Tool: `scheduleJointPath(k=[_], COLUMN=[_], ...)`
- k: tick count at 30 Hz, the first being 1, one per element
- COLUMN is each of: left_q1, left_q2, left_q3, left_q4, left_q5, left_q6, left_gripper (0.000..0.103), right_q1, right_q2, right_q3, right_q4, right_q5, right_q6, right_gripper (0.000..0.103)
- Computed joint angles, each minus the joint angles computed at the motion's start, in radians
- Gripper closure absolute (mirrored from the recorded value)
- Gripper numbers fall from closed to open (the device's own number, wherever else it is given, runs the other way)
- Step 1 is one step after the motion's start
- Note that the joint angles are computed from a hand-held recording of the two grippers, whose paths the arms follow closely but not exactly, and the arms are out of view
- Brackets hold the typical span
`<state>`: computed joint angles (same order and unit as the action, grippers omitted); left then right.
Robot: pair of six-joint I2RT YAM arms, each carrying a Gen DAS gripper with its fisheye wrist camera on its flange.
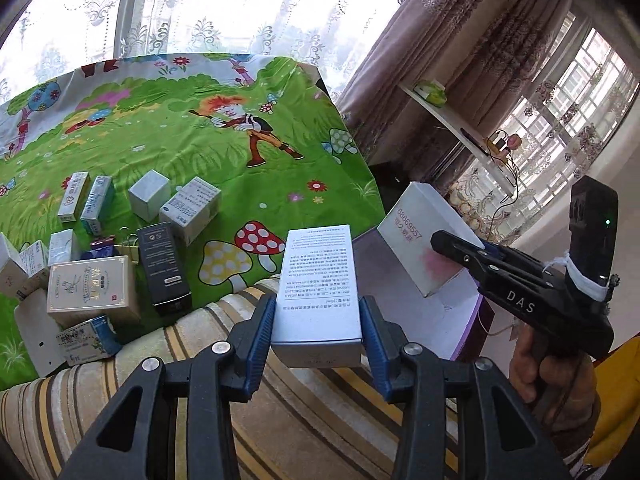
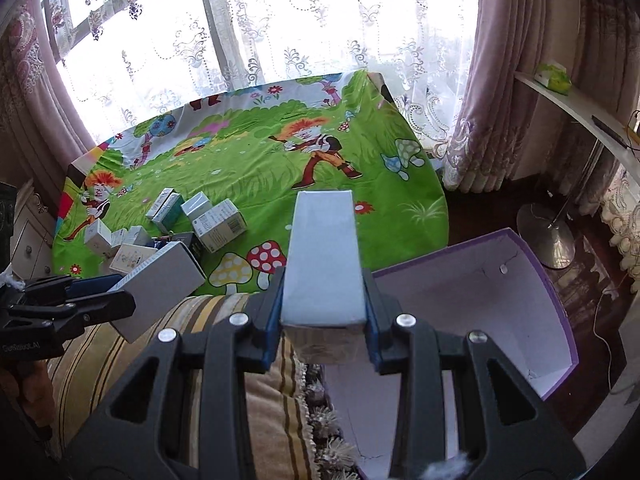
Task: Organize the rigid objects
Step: 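Carry both boxes to the purple storage box and open both tools to drop them, then return both tools to the bed and grasp a white 'made in china' box with the left tool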
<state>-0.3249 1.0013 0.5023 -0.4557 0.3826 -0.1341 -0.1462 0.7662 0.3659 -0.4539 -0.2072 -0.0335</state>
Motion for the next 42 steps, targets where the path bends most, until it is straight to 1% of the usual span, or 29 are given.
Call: scheduleJointPath(k=[4,9,11,14,15,16,17,18,19,20,21,24,28,36,42], left_q1=[-0.171,-0.295,-0.323,-0.348,-0.349,-0.349,-0.348,-0.345,-0.339,-0.331,-0.325,-0.312,-0.293,-0.225,-0.122], left_q2=[0.134,0.29,0.335,0.377,0.394,0.409,0.417,0.416,0.41,0.401,0.389,0.34,0.252,0.085,-0.047], left_q3=[0.027,0.071,0.085,0.098,0.106,0.115,0.12,0.117,0.113,0.111,0.106,0.088,0.056,0.019,-0.003], left_q4=[0.098,0.188,0.217,0.247,0.252,0.248,0.243,0.245,0.245,0.242,0.239,0.227,0.203,0.142,0.081], left_q5=[-0.052,-0.078,-0.083,-0.078,-0.074,-0.069,-0.069,-0.067,-0.06,-0.054,-0.054,-0.065,-0.091,-0.139,-0.152], left_q6=[-0.087,-0.158,-0.17,-0.184,-0.185,-0.182,-0.178,-0.177,-0.178,-0.179,-0.18,-0.175,-0.159,-0.102,-0.048], left_gripper=[0.059,0.059,0.059,0.059,0.057,0.056,0.052,0.047,0.044,0.041,0.041,0.041,0.041,0.041,0.041], right_q1=[-0.204,-0.398,-0.437,-0.45,-0.455,-0.459,-0.457,-0.457,-0.462,-0.466,-0.465,-0.435,-0.346,-0.119,0.022], right_q2=[-0.009,0.021,0.025,0.038,0.045,0.052,0.062,0.069,0.07,0.071,0.071,0.058,0.029,-0.014,-0.043], right_q3=[-0.041,-0.053,-0.051,-0.047,-0.046,-0.044,-0.044,-0.044,-0.043,-0.043,-0.041,-0.038,-0.041,-0.035,-0.013], right_q4=[-0.014,-0.019,-0.023,-0.017,-0.015,-0.014,-0.004,0.002,0.002,0.001,-0.003,-0.021,-0.037,-0.048,-0.072], right_q5=[-0.068,-0.15,-0.163,-0.16,-0.159,-0.159,-0.158,-0.162,-0.171,-0.181,-0.186,-0.186,-0.155,-0.053,0.019], right_q6=[-0.102,-0.195,-0.218,-0.224,-0.226,-0.225,-0.219,-0.212,-0.209,-0.207,-0.204,-0.193,-0.147,-0.036,0.028], right_gripper=[0.065,0.065,0.065,0.065,0.064,0.06,0.056,0.044,0.031,0.027,0.025,0.025,0.025,0.025,0.024])
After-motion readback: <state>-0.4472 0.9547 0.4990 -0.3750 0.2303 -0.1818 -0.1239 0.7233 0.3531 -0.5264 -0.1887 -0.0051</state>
